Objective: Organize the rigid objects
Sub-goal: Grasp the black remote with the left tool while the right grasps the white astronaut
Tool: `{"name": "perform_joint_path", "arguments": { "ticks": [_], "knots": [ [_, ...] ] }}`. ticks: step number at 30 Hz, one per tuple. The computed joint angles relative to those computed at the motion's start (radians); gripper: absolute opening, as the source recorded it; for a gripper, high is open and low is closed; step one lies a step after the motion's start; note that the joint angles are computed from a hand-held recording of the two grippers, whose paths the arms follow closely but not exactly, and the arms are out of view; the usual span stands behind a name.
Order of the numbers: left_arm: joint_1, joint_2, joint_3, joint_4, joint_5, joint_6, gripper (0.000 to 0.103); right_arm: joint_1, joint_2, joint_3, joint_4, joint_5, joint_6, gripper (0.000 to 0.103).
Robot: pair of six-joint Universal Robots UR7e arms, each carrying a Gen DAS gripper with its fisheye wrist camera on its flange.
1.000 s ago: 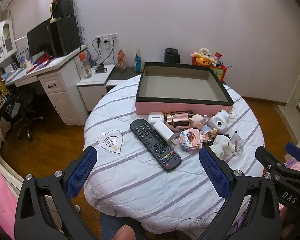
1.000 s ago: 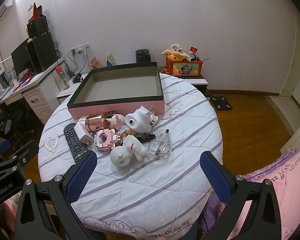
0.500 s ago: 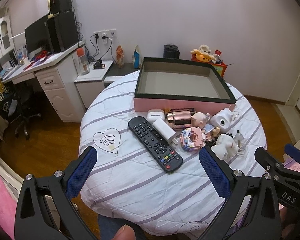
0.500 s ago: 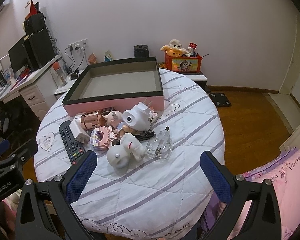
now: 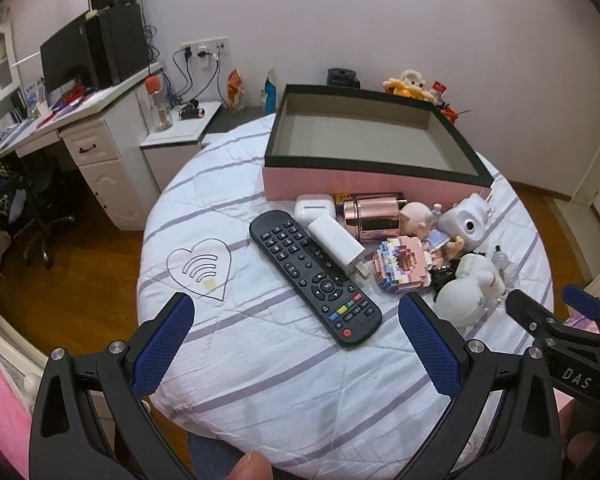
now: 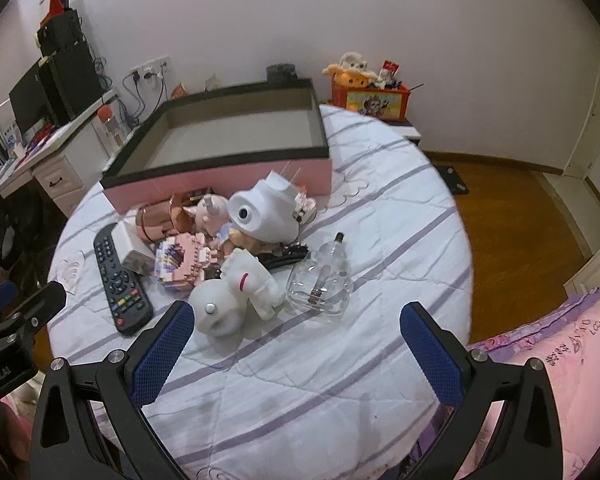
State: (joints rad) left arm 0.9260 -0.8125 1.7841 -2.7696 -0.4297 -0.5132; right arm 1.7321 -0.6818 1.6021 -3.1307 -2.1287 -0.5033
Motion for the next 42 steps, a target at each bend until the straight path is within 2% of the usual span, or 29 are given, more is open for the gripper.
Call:
{"name": "perform_joint_path", "arguments": {
  "ticks": [6,10,12,16,18,19,21,33,39,42],
  "knots": [
    [0.027,0.025,-0.029,-0.009,-0.01,0.026,0.103,-0.018,0.042,-0.054,0.08,0.042,0.004,0.103],
    [0.042,0.033,-0.045,-0.005,-0.019,0.027,0.103,-0.022,0.072,-0.086,0.103,0.053,-0.001,0.099],
    [0.051,0.036,-0.051,0.0,-0.024,0.024,0.103,-0.021,0.084,-0.093,0.09,0.064,-0.023,0.099],
    [0.064,0.044,-0.063,0.001,-0.033,0.029,0.103,-0.008,0.119,-0.113,0.054,0.035,-0.106,0.097],
    [0.069,0.047,-0.069,0.004,-0.037,0.031,0.103,-0.002,0.129,-0.114,0.043,0.036,-0.145,0.092],
    [0.072,0.049,-0.071,0.004,-0.041,0.032,0.103,0.001,0.136,-0.113,0.03,0.032,-0.175,0.08],
    [0.075,0.051,-0.076,0.01,-0.043,0.031,0.103,0.004,0.15,-0.113,0.025,0.024,-0.217,0.076],
    [0.094,0.058,-0.089,-0.002,-0.076,0.035,0.103,-0.044,0.054,-0.066,0.113,0.191,-0.094,0.075],
    [0.108,0.081,-0.118,0.014,-0.104,0.019,0.103,-0.046,0.025,-0.06,0.097,0.225,-0.082,0.075],
    [0.122,0.106,-0.149,0.058,-0.121,-0.026,0.103,-0.049,0.021,-0.062,0.097,0.234,-0.079,0.075]
  ]
}}
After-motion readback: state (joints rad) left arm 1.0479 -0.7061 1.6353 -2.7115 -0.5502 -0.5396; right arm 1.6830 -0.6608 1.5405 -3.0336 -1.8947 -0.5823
